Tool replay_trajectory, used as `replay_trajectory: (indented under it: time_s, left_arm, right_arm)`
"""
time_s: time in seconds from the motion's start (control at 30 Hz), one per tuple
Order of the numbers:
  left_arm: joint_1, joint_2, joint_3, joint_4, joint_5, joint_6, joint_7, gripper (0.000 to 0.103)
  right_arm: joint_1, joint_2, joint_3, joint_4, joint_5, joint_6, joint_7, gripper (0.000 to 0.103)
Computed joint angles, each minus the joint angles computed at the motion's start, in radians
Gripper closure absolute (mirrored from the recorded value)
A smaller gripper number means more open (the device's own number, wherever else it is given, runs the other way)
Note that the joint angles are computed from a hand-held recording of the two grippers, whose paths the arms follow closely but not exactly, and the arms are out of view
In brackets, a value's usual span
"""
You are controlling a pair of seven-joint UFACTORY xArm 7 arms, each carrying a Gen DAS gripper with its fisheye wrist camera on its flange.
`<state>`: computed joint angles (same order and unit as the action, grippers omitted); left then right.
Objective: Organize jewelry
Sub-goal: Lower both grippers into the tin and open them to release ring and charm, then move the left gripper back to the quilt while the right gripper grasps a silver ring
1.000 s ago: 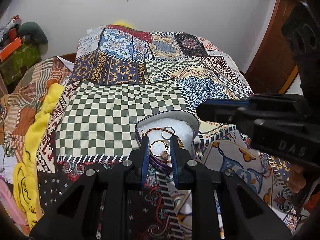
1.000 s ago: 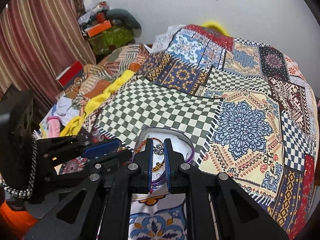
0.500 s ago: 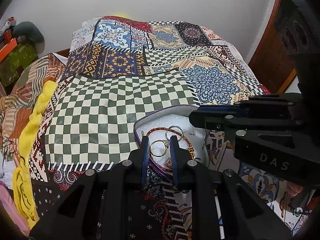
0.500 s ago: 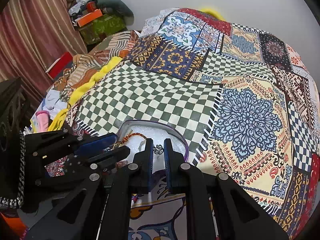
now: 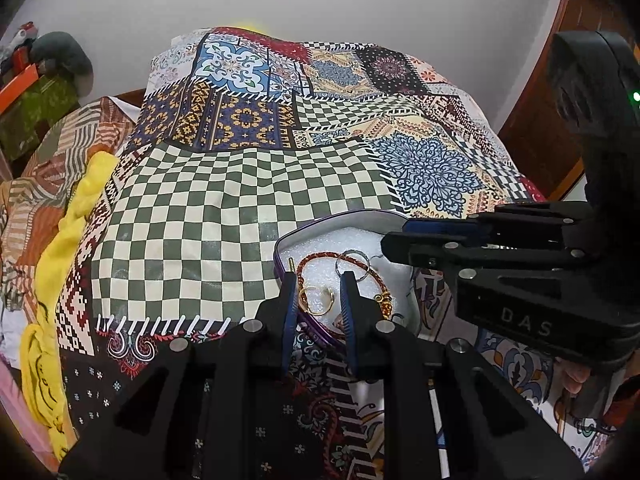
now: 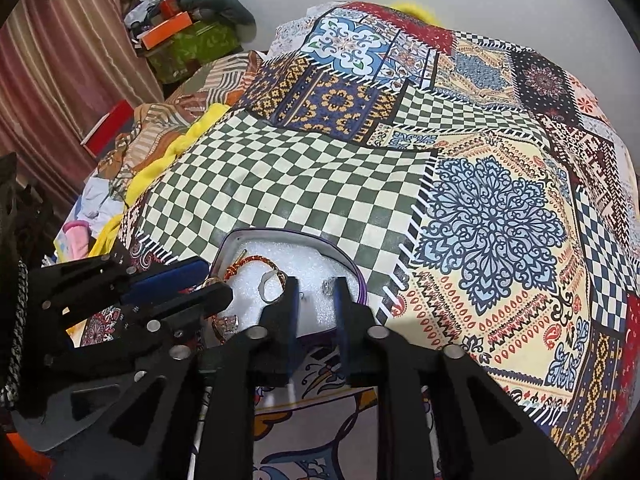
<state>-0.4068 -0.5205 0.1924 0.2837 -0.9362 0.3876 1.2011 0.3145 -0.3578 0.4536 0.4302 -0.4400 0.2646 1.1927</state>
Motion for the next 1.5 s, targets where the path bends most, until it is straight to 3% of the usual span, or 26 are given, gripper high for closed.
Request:
replay_trajectory:
  time_s: [0.13,0.53,0.7,0.8,1.13,1.33,1.5]
  left_arm:
    - [0.017,-0.034,-0.008,-0.015,0.024,0.002,-0.019,0.083]
    - [0.06,-0.232,0.003,-0.071,0.195,0.068,-0.165,0.082]
    - [0.074,-0.334,0.005,-0.091,0.272,0.112,-0.253,0.071]
    - [0.064,-0.383,-0.004,-0.104,0.309,0.115,-0.295,0.071]
    - [-0.069,-0.423,-0.056,-0.124,0.364,0.122,-0.461,0.071]
    - [-0.169,-0.388,-0.102,-0.134,0.379,0.086,-0.542,0.071]
    - [-0.22,-0.366,-0.105,-0.149,0.405,0.058,-0.574,0.071]
  right_arm:
    - [-0.007,-0.029,0.017,0.004,-0.013,0.029,0.018,0.077]
    - [0.065,-0.194,0.015,-0.024,0.04,0.143,0.005,0.077]
    - [0.119,-0.352,0.019,-0.066,0.092,0.247,-0.011,0.077]
    - [0.144,-0.479,0.033,-0.097,0.118,0.344,-0.005,0.077]
    - [0.259,-0.874,-0.004,-0.22,0.232,0.695,-0.066,0.077]
    - [0.335,-1.018,-0.012,-0.311,0.304,0.797,-0.073,0.076]
    - [0.407,-1.105,-0.033,-0.403,0.354,0.848,-0.059,0.076]
